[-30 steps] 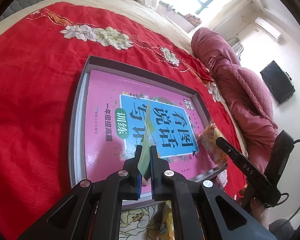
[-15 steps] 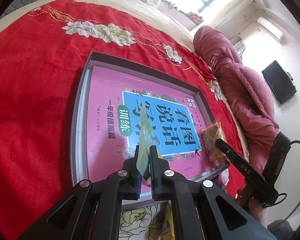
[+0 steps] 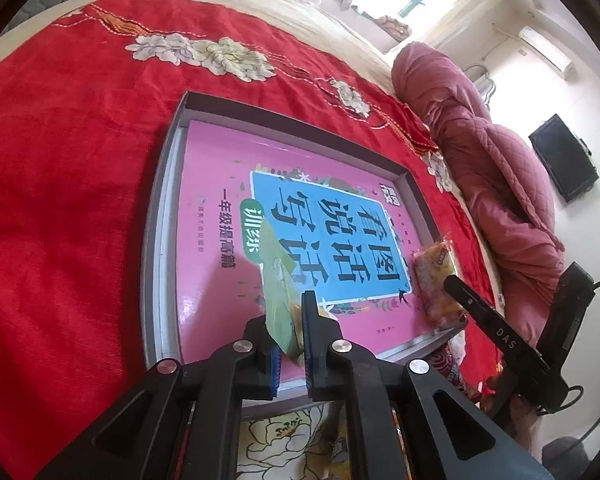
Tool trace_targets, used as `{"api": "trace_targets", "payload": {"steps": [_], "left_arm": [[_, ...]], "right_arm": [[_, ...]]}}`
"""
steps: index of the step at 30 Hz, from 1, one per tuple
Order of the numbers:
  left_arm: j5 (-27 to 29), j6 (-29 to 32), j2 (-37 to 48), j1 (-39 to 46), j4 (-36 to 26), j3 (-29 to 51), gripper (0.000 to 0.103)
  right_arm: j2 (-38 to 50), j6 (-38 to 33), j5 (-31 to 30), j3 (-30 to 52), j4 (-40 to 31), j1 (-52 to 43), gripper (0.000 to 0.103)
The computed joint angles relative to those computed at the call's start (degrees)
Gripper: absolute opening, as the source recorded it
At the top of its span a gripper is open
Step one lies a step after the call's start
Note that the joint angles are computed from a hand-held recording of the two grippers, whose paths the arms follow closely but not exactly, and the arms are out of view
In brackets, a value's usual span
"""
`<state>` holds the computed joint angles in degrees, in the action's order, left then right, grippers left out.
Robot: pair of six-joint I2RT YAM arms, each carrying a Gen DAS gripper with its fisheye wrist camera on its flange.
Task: Organize snacks
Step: 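Open the right tool releasing the puffed rice bag while the left tool releases the green packet in the tray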
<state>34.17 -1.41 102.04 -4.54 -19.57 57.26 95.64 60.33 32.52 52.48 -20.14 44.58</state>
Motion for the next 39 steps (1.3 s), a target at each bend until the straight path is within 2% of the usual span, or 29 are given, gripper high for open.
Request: {"api": "trace_targets", "payload": {"steps": [5, 14, 20, 26, 30, 33, 39], "left_arm": [[-0.4, 0.0, -0.1, 0.0, -0.6, 0.2, 0.011], [-0.5, 1.1, -1.0, 0.7, -2.0, 0.4, 0.02], [0.1, 1.6, -1.8, 0.9, -3.2, 0.7, 0.038], [1.4, 2.5, -2.5, 1.8, -4.8, 1.2, 0.047], [2.1, 3.1, -3.1, 2.4, -5.8, 1.5, 0.048], [2.3, 3.5, -3.8, 2.8, -6.5, 1.5, 0.055], [2.9, 4.5, -5.1, 3.6, -8.0, 1.5, 0.059]], "right_arm": [[-0.6, 0.5, 0.2, -0.3, -0.6, 0.2, 0.031], [-1.1, 0.3, 0.0, -0.3, -0.7, 0.3, 0.032], [-2.4, 0.7, 0.2, -0.8, -1.0, 0.7, 0.035], [-2.9, 0.8, 1.2, -0.3, -3.0, 1.7, 0.038], [-3.6, 0.7, 1.9, 0.0, -4.0, 2.3, 0.039], [-4.0, 0.8, 2.2, 0.1, -4.6, 2.6, 0.043], [-4.9, 1.2, 2.9, 0.2, -5.4, 3.5, 0.044]]}}
